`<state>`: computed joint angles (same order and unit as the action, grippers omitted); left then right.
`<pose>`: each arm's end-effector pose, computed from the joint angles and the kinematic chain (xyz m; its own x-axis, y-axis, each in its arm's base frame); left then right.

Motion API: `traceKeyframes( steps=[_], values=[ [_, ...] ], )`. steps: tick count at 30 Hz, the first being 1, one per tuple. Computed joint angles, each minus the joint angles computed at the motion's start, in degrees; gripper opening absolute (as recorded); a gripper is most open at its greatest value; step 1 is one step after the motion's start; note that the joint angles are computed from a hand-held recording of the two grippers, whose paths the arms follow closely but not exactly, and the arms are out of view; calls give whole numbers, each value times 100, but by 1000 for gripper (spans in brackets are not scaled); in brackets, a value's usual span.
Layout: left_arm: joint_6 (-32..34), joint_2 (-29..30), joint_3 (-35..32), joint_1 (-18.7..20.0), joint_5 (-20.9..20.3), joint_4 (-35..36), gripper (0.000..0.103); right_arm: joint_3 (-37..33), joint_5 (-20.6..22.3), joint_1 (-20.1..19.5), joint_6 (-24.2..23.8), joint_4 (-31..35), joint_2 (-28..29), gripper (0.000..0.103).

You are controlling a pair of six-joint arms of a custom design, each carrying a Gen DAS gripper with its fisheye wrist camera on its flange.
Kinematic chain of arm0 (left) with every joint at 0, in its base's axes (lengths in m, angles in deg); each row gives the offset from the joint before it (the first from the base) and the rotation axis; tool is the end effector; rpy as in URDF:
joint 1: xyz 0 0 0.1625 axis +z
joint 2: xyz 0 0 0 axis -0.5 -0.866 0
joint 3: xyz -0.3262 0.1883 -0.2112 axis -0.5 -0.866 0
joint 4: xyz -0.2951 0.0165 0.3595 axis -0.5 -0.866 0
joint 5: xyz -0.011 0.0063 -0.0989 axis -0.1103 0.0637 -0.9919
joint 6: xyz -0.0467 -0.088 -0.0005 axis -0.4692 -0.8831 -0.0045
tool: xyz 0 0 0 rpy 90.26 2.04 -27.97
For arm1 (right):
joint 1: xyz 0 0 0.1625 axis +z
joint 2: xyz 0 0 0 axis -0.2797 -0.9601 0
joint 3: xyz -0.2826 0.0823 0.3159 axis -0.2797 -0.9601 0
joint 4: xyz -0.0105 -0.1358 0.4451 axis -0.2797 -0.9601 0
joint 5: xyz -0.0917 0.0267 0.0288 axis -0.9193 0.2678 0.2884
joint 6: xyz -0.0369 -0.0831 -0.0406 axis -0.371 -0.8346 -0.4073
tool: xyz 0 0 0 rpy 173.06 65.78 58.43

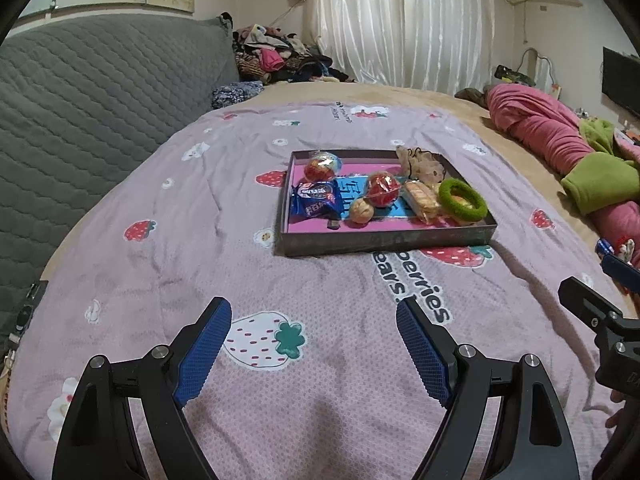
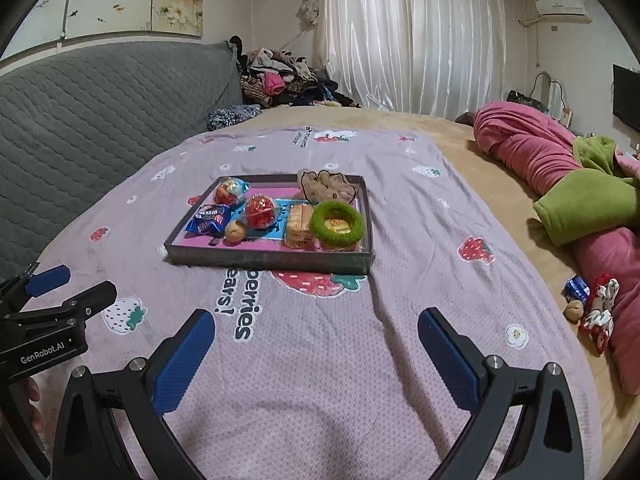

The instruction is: Organize objects

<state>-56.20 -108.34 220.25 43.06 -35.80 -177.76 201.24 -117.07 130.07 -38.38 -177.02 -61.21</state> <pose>-0.3367 -0.2957 0.1201 -0.6708 0.2413 -0.7013 0.6531 0.6403 -0.4044 0.1632 -0.2343 0.2938 -0.7133 0.1646 0.6813 -0.4658 0.6150 -0.6363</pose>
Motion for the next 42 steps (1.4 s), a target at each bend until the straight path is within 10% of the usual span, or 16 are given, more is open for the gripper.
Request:
traceKeyframes(
  steps=[42],
  values=[
    [669,751,449,613,-298,-1621,85,403,598,-1190,-355,-626,383,103]
  ],
)
